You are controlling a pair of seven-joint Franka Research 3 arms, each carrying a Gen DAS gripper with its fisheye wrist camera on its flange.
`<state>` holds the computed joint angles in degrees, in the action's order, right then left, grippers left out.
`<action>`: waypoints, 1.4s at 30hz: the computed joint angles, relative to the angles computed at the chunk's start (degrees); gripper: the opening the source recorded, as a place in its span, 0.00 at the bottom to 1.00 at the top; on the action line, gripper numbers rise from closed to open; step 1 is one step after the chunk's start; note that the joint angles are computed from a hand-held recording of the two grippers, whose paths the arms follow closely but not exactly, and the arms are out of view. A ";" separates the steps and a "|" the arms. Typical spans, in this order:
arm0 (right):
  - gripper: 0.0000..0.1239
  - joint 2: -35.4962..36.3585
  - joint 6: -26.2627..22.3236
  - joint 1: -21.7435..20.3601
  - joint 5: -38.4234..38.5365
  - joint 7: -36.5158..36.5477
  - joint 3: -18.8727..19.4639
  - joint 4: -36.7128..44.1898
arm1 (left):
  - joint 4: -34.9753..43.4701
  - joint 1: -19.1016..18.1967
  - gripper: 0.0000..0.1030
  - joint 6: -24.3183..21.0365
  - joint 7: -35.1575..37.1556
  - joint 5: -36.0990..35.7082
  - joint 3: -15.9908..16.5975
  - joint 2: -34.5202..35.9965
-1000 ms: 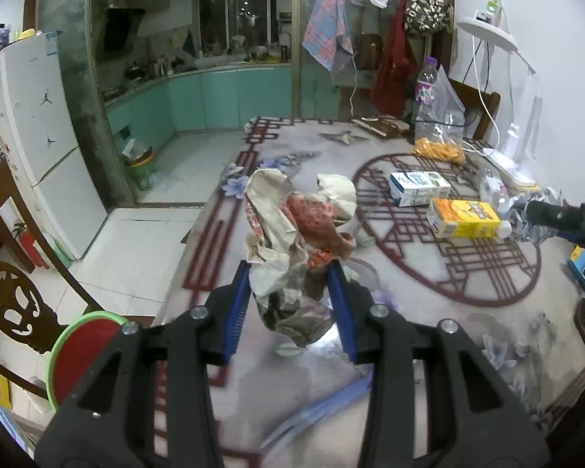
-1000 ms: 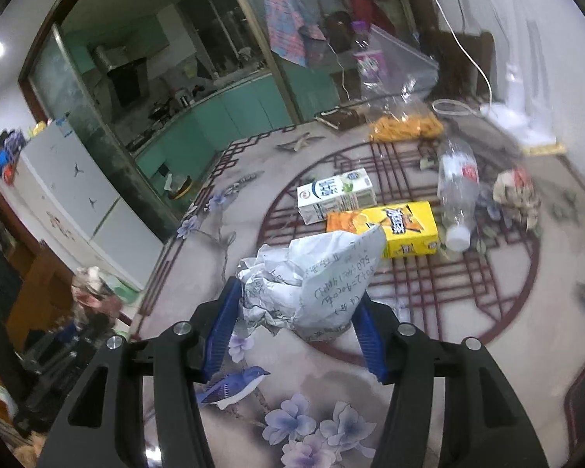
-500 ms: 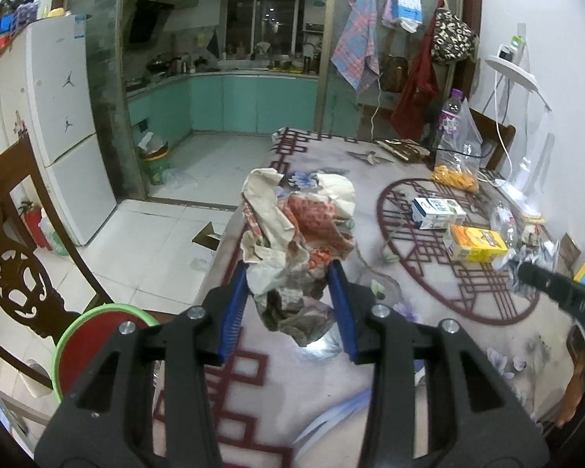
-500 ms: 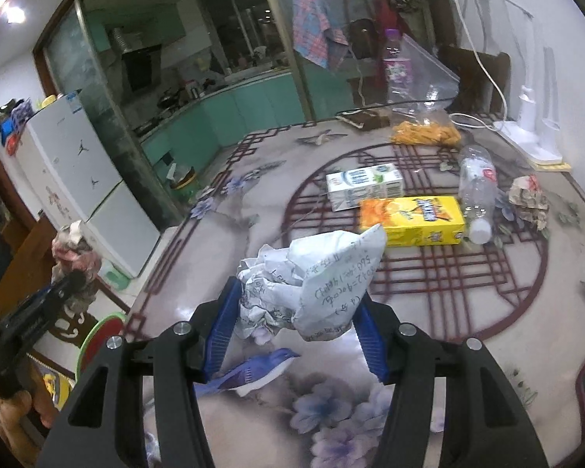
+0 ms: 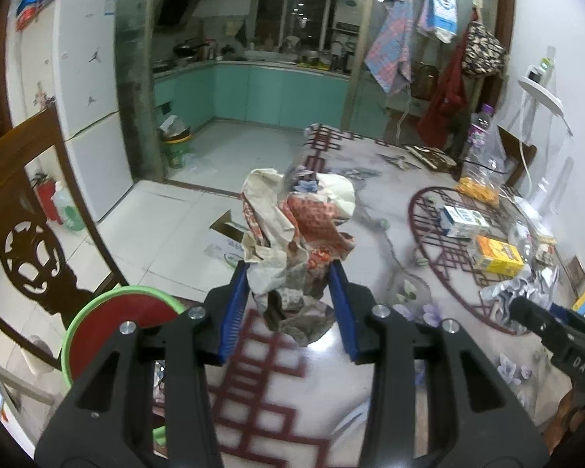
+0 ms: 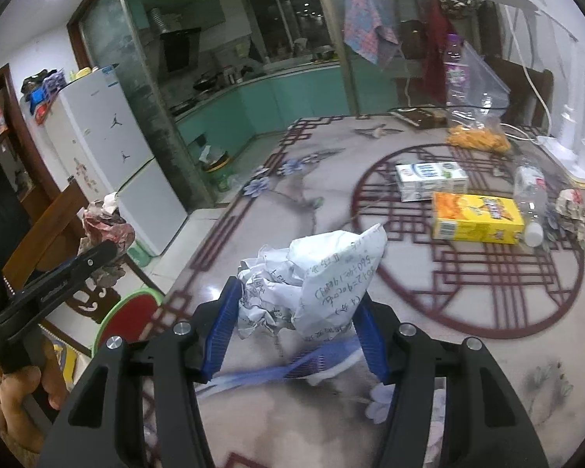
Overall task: Collect trash
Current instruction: 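Carry both crumpled papers to the red bucket and open both tools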
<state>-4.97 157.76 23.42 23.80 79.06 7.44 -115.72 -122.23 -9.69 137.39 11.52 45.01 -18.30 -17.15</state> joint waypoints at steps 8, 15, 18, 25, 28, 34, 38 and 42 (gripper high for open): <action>0.45 2.64 -0.14 2.28 2.79 -1.98 1.37 2.89 | -4.49 1.18 0.38 -0.15 -1.76 -2.71 1.17 -4.52; 0.45 5.21 -1.43 4.00 3.75 -3.19 2.57 5.85 | -7.45 2.51 0.38 0.29 -2.02 -4.84 1.48 -7.58; 0.45 6.65 -1.97 4.70 3.33 -3.41 3.06 7.64 | -8.73 3.11 0.38 0.03 -1.81 -5.74 1.70 -8.95; 0.45 9.79 -2.98 6.17 3.41 -4.28 4.13 11.61 | -12.10 4.28 0.38 -2.01 -1.36 -8.25 2.38 -12.53; 0.45 11.30 -3.59 6.76 3.41 -4.62 4.59 13.39 | -13.65 4.81 0.38 -3.37 -1.29 -9.15 2.51 -14.33; 0.45 13.54 -5.07 7.95 2.60 -4.86 5.21 15.95 | -15.12 6.02 0.38 -8.89 -0.40 -9.71 2.12 -16.72; 0.45 15.08 -6.09 8.80 1.37 -4.31 5.42 17.84 | -16.67 6.08 0.38 -11.04 -0.29 -10.41 2.85 -18.41; 0.45 16.77 -7.24 9.76 -0.04 -3.74 5.67 20.29 | -17.04 6.53 0.38 -14.10 -0.02 -10.12 2.52 -19.32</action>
